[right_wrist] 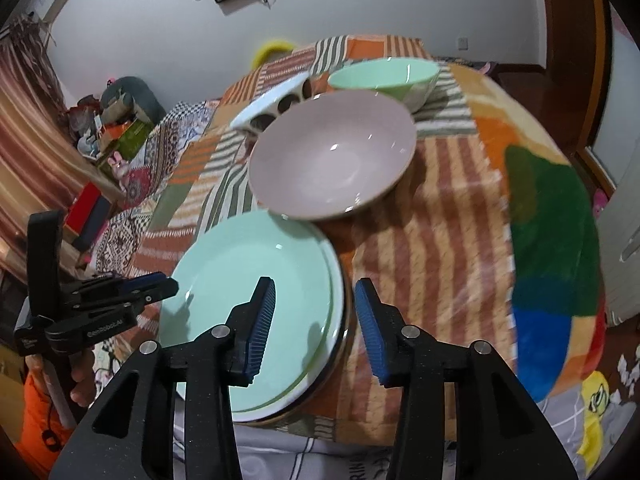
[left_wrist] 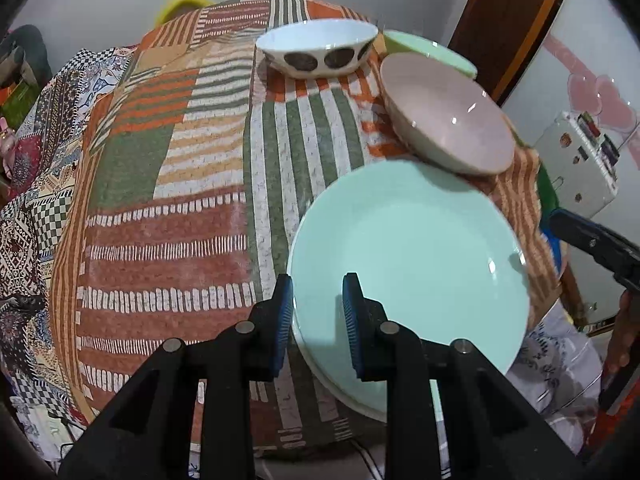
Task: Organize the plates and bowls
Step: 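Lower the light green plate onto the white plate and open both tools, then close the left tool on the pale pink bowl rim while the right tool grips it too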
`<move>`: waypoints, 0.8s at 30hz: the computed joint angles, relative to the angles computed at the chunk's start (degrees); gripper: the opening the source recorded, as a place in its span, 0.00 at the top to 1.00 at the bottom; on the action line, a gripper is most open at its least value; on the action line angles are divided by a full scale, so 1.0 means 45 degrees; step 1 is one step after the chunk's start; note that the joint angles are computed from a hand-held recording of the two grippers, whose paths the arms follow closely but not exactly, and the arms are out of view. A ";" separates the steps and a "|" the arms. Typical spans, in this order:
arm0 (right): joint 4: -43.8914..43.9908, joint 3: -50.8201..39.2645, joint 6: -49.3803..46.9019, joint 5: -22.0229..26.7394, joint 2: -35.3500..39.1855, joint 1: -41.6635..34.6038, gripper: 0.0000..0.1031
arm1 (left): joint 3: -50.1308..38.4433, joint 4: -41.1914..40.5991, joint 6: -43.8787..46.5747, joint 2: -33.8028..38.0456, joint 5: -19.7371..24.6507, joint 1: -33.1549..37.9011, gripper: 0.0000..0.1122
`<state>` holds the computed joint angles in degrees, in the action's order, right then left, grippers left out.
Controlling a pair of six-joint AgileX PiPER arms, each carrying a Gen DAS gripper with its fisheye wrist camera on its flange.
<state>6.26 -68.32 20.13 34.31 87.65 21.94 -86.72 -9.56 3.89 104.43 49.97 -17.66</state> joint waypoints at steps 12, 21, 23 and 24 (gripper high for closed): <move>-0.0342 -0.0507 0.0120 -0.0235 0.0104 -0.0544 0.63 | -0.2504 0.0459 -0.0602 0.0188 0.0227 -0.0664 0.52; -0.0969 -0.1358 0.0561 -0.0459 0.0645 -0.1222 0.48 | -0.7086 0.0659 -0.0939 0.3026 0.1607 -0.1113 0.51; -0.0892 -0.1630 0.0434 -0.0450 0.0909 -0.1440 0.48 | -0.7998 0.0870 -0.1136 0.3650 0.1980 -0.1204 0.51; -0.0844 -0.1736 0.0406 -0.0482 0.1050 -0.1520 0.48 | -0.8438 0.0987 -0.1232 0.3962 0.2127 -0.1253 0.51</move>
